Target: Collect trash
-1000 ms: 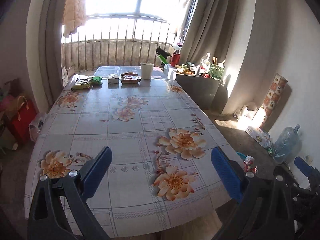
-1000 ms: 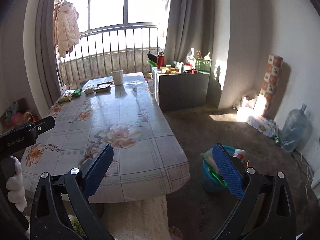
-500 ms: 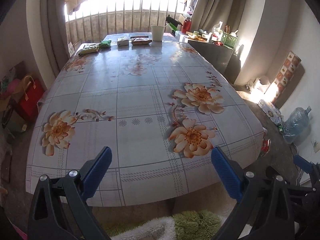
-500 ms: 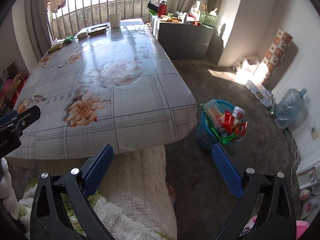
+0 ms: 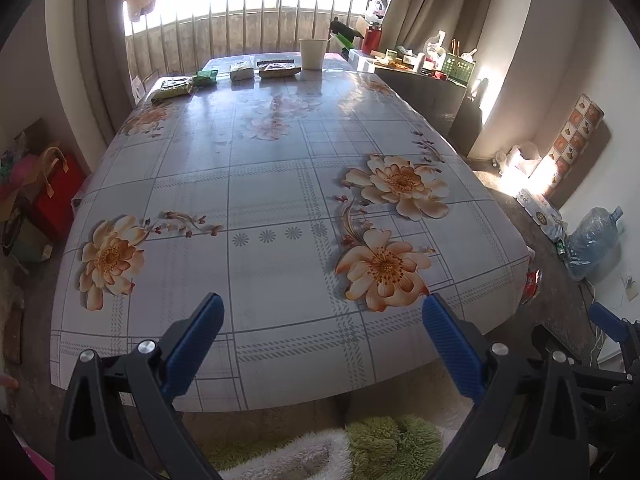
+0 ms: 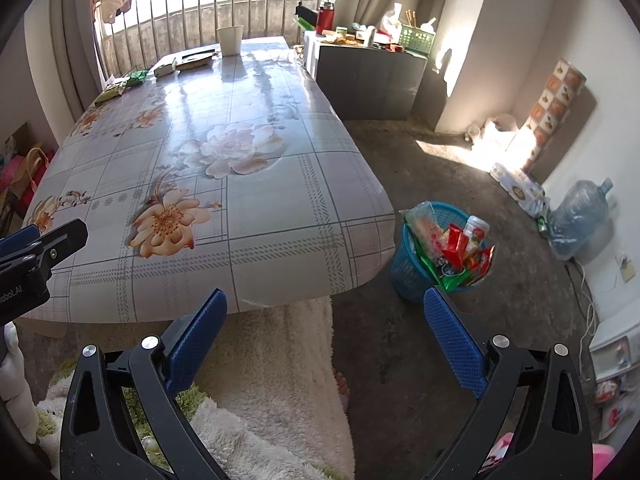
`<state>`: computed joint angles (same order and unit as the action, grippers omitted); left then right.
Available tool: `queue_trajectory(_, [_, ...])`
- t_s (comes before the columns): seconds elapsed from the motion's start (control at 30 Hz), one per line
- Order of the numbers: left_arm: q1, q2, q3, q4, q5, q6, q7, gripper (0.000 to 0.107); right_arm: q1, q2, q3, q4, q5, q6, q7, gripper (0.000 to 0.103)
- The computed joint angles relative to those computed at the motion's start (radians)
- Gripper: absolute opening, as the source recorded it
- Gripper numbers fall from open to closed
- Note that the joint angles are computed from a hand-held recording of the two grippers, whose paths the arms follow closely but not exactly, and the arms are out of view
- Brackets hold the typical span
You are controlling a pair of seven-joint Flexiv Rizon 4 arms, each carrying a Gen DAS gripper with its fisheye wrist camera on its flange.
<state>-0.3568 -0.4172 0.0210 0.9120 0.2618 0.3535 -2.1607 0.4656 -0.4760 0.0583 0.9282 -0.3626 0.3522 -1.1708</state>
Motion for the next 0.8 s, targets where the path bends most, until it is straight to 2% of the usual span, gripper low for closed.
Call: queue_trajectory(0.8, [-0.019, -0.008, 0.012, -0.039, 0.057, -0.035, 0.006, 0.097, 0.002, -0.004, -0.003, -0.006, -0.001, -0.001, 0.016, 0.094])
